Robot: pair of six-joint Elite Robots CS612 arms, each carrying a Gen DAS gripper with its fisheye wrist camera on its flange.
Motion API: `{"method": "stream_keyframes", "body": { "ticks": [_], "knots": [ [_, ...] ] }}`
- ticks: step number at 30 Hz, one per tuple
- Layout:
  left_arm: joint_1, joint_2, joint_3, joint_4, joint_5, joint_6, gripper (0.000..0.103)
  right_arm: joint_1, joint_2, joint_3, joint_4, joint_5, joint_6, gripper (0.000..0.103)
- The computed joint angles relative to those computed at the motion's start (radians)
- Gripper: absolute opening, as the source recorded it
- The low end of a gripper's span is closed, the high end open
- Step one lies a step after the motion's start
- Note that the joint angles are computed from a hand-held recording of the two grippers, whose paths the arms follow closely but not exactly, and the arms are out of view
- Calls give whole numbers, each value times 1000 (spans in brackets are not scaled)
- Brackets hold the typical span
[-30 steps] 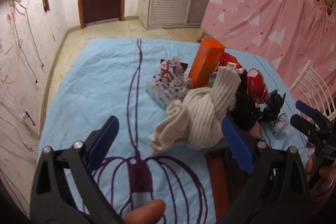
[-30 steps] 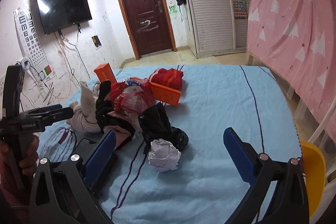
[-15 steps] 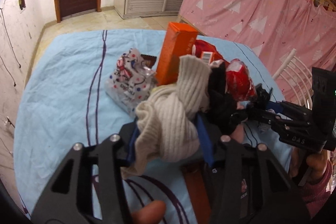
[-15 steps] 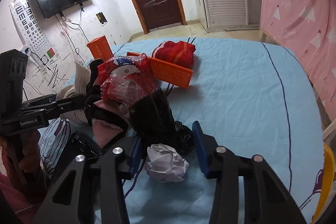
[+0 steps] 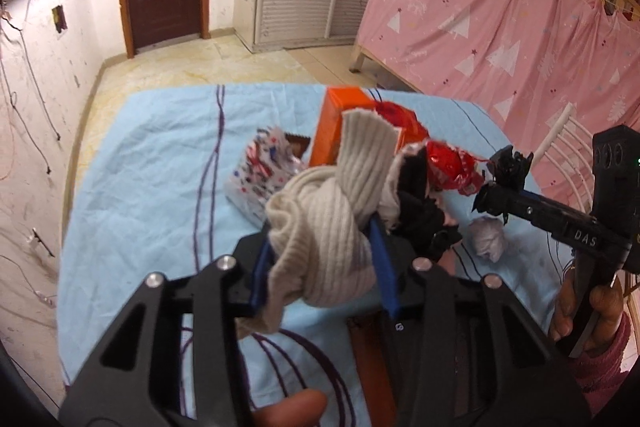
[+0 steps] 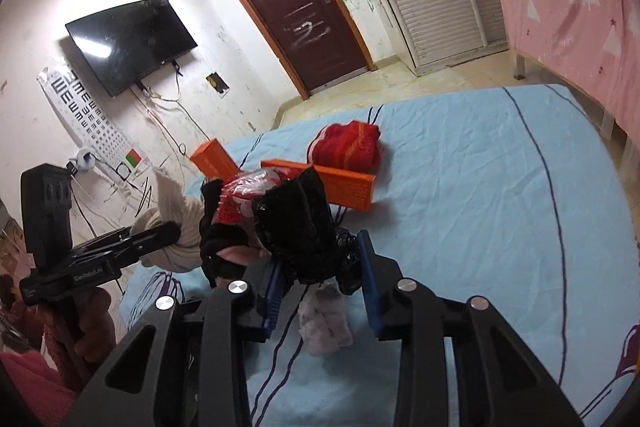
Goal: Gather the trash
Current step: 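Grasp the cream knit sock with the left tool while the right tool grasps the black cloth, then carry both items to the yellow bin and open both tools over it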
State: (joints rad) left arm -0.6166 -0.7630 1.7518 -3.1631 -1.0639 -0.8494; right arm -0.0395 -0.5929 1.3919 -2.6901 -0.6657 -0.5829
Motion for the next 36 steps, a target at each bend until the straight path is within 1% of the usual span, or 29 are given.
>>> {"method": "stream_keyframes", "body": {
  "ticks": [2,4,5,9,13,15,18,23,26,28,30,32,33,36],
  "knots": [
    [-6,-9,7,-2,22,7,41,-5,0,1,-23,18,17,28],
    [-10,-17,13,-3,40,10,41,-16,3,-9,3,74,29,28],
    [-12,-21,14,-3,48,12,41,-19,2,-10,7,84,35,28],
    [-23,-34,12,-10,75,41,41,-32,-3,7,-97,78,97,28],
    [-38,-41,-14,-7,105,106,41,-57,0,16,-184,79,168,28],
    [-41,-39,-34,-4,99,141,41,-72,0,19,-230,75,199,28],
    [-43,-27,-84,13,73,202,41,-92,0,27,-305,47,238,28],
    [-47,14,-206,80,2,303,41,-136,1,48,-442,-22,303,28],
    [-52,51,-289,131,-39,359,41,-156,9,50,-479,-68,322,28],
    [-57,81,-360,184,-76,395,41,-172,19,47,-490,-105,337,28],
    [-61,115,-433,246,-116,425,41,-186,34,37,-487,-124,355,28],
    [-67,143,-494,298,-138,448,42,-196,47,28,-488,-147,372,28],
    [-70,165,-543,340,-155,460,42,-200,53,25,-489,-156,377,28],
    [-74,217,-653,430,-191,474,42,-212,72,9,-480,-174,400,28]
  ]
}}
